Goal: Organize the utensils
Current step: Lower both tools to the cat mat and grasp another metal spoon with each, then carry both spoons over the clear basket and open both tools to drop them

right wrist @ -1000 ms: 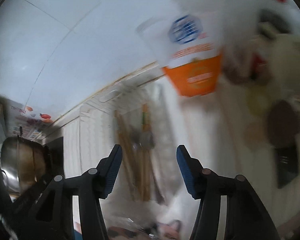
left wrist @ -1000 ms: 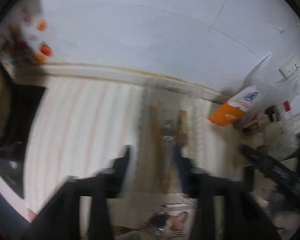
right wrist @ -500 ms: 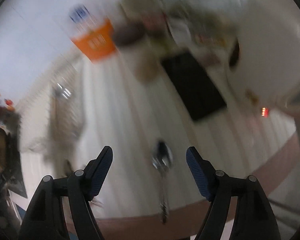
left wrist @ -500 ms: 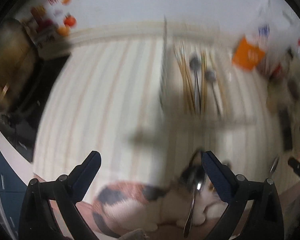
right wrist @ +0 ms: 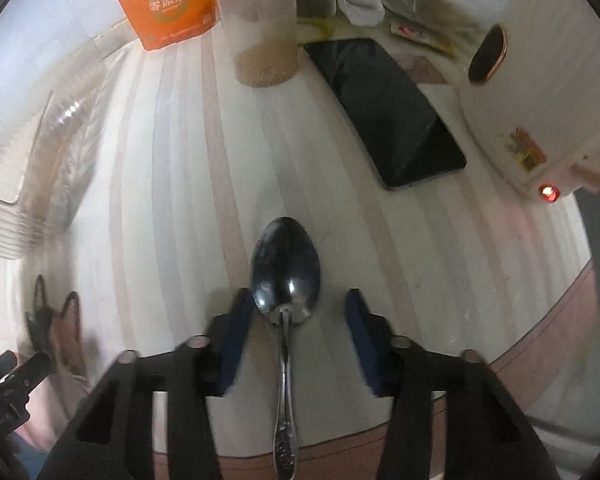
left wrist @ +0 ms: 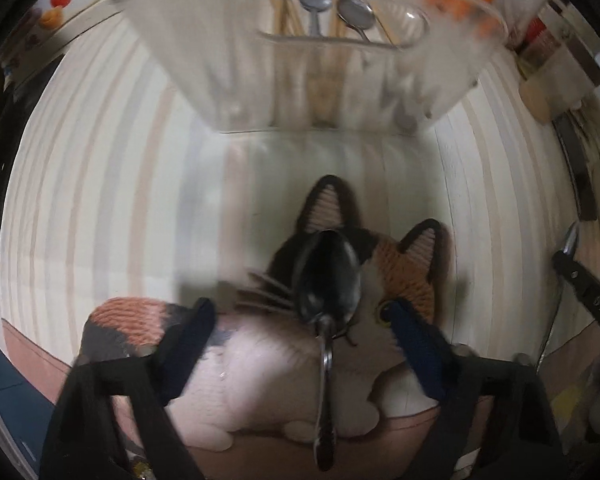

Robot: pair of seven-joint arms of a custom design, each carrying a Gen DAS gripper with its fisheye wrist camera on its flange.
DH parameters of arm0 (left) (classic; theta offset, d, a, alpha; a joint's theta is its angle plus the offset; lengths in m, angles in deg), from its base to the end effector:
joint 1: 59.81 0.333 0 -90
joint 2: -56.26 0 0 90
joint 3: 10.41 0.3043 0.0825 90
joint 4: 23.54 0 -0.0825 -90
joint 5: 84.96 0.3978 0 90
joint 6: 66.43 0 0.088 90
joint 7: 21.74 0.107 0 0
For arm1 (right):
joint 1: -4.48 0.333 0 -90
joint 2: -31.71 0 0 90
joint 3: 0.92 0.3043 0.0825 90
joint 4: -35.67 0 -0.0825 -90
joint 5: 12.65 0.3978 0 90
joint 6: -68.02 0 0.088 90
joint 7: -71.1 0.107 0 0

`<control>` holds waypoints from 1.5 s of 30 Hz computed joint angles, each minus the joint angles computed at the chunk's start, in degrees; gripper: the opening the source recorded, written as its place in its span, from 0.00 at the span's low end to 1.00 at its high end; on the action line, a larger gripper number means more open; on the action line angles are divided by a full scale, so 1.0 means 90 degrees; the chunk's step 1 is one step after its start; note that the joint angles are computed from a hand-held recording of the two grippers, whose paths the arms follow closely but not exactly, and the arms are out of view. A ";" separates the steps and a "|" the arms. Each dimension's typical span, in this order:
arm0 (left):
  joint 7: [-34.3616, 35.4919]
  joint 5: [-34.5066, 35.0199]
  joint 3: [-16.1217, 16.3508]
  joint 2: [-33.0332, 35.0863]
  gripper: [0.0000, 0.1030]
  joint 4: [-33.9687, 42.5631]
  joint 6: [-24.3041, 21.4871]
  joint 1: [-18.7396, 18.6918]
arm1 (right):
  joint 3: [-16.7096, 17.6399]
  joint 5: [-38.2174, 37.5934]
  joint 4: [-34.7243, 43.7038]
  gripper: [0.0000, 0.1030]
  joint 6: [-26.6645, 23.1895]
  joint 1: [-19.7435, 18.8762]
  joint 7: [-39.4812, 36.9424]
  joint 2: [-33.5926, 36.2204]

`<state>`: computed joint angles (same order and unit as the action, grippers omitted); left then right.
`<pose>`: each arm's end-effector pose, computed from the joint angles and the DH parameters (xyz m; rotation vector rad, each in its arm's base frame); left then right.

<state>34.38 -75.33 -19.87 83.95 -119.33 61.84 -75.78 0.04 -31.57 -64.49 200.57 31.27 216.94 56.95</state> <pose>0.6290 -0.2806 0.3181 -2.2370 2.0827 -0.1111 0.6031 0.3091 0.3155 -1.8051 2.4052 -0.3874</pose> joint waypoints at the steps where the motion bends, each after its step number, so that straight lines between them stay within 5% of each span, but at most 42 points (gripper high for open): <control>1: 0.0001 0.0052 0.0008 0.0074 0.64 0.0089 -0.0040 -0.0037 | 0.0001 0.0013 0.0033 0.34 0.0005 -0.0001 0.0012 0.0025; 3: -0.0101 0.0169 0.0046 0.0059 0.54 0.0054 0.0108 -0.0100 | 0.0003 0.0052 0.0127 0.31 -0.0003 -0.0025 -0.0040 0.0058; 6: -0.0153 0.0259 0.0054 0.0030 0.31 0.0029 0.0225 -0.0137 | 0.0014 0.0107 0.0012 0.08 0.0179 -0.0061 -0.0060 -0.0031; 11: -0.0087 0.0253 0.0039 -0.0040 0.31 -0.0073 0.0294 -0.0107 | 0.0074 0.0250 -0.0151 0.06 0.0369 -0.0090 -0.0182 -0.0129; 21: -0.0250 0.0170 0.0042 -0.0845 0.31 -0.1098 0.0427 0.0140 | 0.0453 0.1692 -0.1179 0.02 0.1663 -0.0448 -0.0734 -0.0759; 45: -0.0809 0.0921 0.0095 -0.1853 0.31 -0.1589 0.0714 0.0443 | 0.0517 0.1935 -0.0434 0.02 0.1961 -0.0212 -0.1174 -0.0670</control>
